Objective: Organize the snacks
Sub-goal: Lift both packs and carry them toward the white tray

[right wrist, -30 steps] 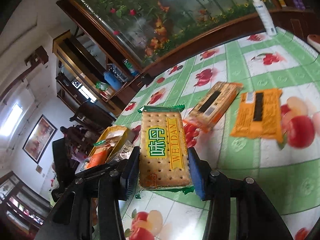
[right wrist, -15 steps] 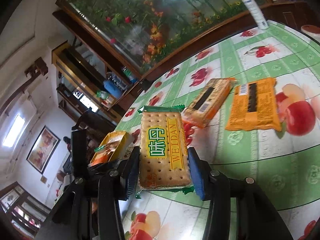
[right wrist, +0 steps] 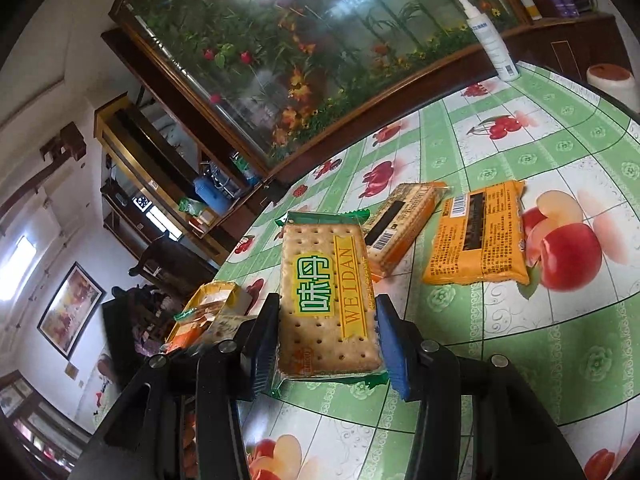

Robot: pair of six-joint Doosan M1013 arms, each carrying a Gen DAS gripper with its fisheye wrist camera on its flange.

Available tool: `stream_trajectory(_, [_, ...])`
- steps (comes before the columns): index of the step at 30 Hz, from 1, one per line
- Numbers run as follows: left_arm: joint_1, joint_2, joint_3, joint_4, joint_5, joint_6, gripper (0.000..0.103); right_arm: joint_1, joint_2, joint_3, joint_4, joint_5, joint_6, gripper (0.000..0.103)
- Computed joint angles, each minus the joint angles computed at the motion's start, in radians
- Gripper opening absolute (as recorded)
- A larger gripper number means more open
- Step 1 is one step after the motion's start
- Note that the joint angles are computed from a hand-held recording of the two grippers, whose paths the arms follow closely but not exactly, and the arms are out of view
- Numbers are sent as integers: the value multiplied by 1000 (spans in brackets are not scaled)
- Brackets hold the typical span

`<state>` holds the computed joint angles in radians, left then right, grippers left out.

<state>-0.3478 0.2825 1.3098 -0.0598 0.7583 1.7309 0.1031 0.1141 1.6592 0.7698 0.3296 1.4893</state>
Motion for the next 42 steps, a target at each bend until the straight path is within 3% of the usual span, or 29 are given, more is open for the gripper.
stream_trajectory(8, [34, -62, 46, -9, -60, 13, 40, 12, 5, -6, -13, 3, -21, 48])
stream_trajectory(10, [41, -68, 48, -14, -65, 19, 32, 14, 4, -5, -13, 1, -24, 48])
stream_trajectory(15, [52, -57, 45, -30, -30, 6, 32, 11, 4, -2, 29, -1, -61, 48])
stream_trajectory(16, [55, -47, 34, -46, -2, 12, 36, 11, 3, -1, 25, -2, -58, 48])
stream_trajectory(17, [57, -42, 28, -61, 19, 21, 58, 11, 3, -1, 36, -3, -68, 48])
stream_trajectory(19, [49, -32, 19, -56, 39, 30, 88, 8, 4, 1, 63, -1, -93, 48])
stream_trajectory(23, [11, -12, 9, 57, 68, 28, 88, 6, 4, 2, 90, 4, -117, 48])
stream_trajectory(27, [4, 13, 1, 92, 121, 9, 90, 3, 4, 4, 122, -1, -140, 48])
stream_trajectory(29, [0, 10, 17, 109, 91, -12, 94, 0, 3, 7, 143, -4, -151, 48])
stream_trajectory(31, [7, 13, 13, 76, 93, -7, 93, -2, 3, 9, 165, -1, -163, 48])
stream_trajectory(34, [16, 9, 19, 24, 70, 16, 79, -1, 3, 9, 164, -3, -163, 48])
stream_trajectory(35, [23, 8, 20, -14, 73, 35, 67, -2, 3, 10, 170, -3, -168, 48])
stream_trajectory(42, [52, -12, 34, -171, 75, 113, 56, -2, 2, 11, 165, -5, -166, 48])
